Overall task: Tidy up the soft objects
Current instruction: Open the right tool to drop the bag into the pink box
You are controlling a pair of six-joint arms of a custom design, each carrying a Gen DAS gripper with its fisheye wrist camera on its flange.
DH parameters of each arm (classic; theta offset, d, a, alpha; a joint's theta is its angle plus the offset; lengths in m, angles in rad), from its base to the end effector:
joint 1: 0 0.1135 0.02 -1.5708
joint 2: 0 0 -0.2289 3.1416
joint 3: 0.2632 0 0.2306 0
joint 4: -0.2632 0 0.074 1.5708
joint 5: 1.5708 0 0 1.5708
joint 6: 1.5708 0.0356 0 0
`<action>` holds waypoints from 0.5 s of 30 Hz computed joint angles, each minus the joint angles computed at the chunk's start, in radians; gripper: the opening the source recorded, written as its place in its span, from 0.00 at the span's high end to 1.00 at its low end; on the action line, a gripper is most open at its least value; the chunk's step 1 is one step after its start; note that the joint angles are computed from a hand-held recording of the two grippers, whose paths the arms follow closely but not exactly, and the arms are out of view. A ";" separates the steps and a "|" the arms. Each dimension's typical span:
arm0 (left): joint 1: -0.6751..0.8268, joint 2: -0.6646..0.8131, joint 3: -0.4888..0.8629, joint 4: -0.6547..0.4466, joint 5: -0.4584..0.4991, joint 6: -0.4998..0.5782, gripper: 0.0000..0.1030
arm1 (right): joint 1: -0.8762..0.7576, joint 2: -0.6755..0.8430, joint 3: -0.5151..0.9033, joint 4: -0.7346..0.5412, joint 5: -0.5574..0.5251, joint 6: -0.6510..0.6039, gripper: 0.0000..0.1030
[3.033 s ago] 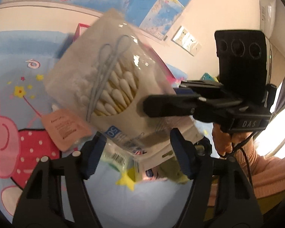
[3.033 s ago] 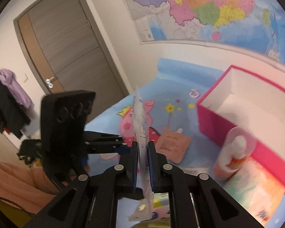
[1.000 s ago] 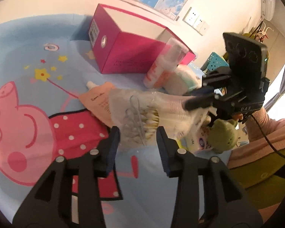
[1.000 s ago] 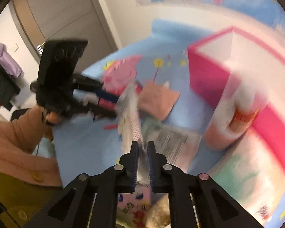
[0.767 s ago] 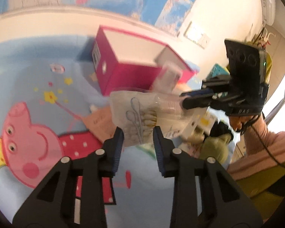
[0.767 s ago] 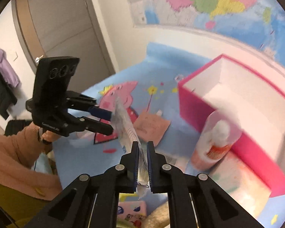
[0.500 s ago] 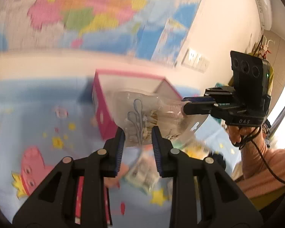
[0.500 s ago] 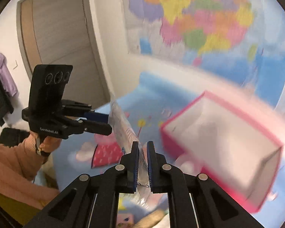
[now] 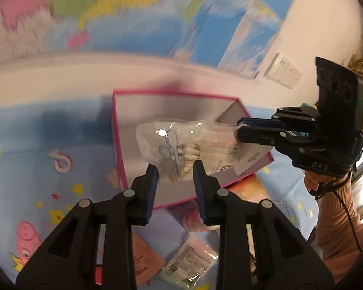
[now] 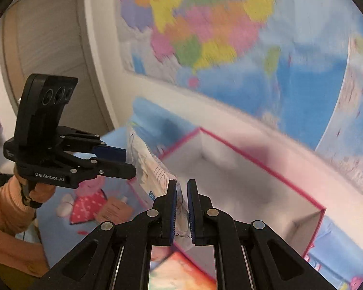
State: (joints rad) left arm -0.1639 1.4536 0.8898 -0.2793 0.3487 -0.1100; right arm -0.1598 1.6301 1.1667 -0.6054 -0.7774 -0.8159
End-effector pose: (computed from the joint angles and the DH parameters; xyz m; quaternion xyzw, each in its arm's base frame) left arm 0.2792 -0.0585 0.1923 0.0865 0.9184 -0.2084 0.3251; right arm 0.3074 -0.0243 0.2090 -0.3779 0.8183 0.2165 0.3751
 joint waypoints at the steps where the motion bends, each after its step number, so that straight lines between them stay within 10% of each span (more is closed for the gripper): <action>1: -0.003 0.047 0.025 -0.002 -0.001 -0.008 0.70 | 0.004 0.045 0.021 0.002 0.010 0.002 0.93; 9: -0.021 0.204 0.106 -0.045 -0.039 -0.041 0.70 | 0.034 0.317 0.214 -0.078 0.069 -0.005 0.90; 15: -0.025 0.172 0.082 -0.034 -0.063 -0.056 0.69 | 0.047 0.449 0.305 -0.012 0.094 0.174 0.68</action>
State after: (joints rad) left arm -0.1891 1.6255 0.9713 -0.3137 0.2862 -0.1657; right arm -0.1128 2.0787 1.4715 -0.6175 -0.6835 -0.6416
